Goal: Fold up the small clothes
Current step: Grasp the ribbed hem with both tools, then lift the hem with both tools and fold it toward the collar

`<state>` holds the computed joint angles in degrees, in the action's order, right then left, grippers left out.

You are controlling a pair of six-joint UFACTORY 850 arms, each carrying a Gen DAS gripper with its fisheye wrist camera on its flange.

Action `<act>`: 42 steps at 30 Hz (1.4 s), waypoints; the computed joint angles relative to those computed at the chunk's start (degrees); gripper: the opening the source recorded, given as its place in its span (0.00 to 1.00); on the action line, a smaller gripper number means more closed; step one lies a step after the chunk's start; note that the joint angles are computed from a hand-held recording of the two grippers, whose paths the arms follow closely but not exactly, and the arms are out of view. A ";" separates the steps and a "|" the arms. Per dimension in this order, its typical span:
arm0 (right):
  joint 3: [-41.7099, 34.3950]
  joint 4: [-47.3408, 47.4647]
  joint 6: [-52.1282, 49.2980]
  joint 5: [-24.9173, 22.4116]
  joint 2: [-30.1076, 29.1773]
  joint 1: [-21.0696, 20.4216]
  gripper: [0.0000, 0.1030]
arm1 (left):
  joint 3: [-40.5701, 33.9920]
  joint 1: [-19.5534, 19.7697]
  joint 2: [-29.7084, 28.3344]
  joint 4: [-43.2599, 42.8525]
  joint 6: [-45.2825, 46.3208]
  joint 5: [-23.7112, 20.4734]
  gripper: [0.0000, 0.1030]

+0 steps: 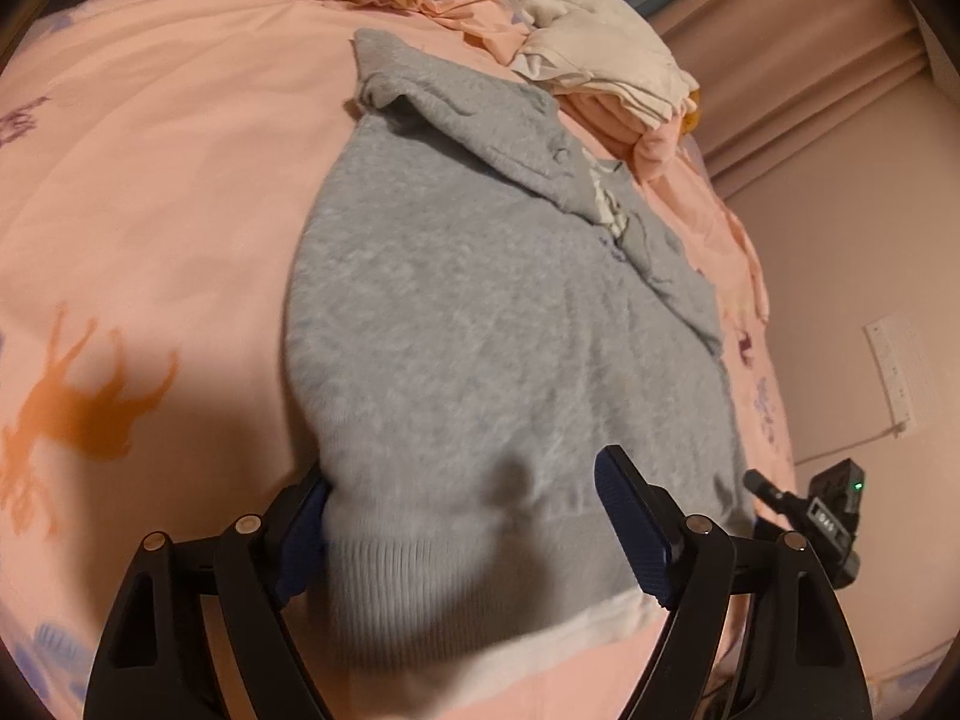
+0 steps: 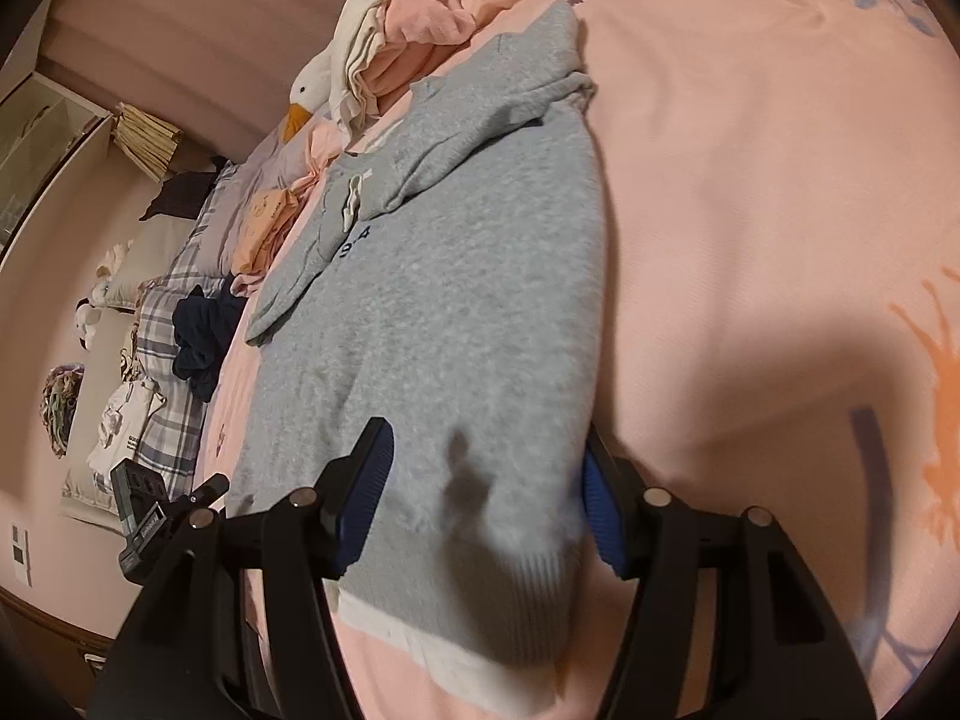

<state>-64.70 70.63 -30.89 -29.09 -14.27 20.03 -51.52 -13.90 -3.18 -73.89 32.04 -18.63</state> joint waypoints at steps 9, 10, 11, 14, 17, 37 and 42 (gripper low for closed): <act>0.04 2.12 -1.80 -2.68 -0.08 -0.64 0.59 | 1.01 3.12 0.15 -11.87 11.38 -9.16 0.79; 0.60 2.52 -2.13 -3.11 0.29 -0.79 0.59 | 1.54 3.14 0.61 -11.91 11.68 -9.78 0.79; 1.45 3.00 -2.38 -3.72 0.88 -1.01 0.59 | 1.90 3.05 1.00 -11.30 11.48 -10.02 0.79; 3.09 3.44 -2.69 -6.21 2.04 -1.56 0.59 | 2.93 2.66 2.02 -9.61 10.68 -10.45 0.79; 4.30 4.24 -3.60 -8.52 2.84 -1.77 0.58 | 3.75 2.38 2.63 -11.19 11.36 -9.90 0.79; 5.50 7.12 -4.12 0.26 3.30 0.41 0.22 | 3.25 1.99 1.48 -15.06 8.01 -6.89 0.14; 7.48 23.73 -18.61 -3.49 5.38 -0.66 0.14 | 2.74 1.63 4.01 -22.71 17.54 -6.44 0.13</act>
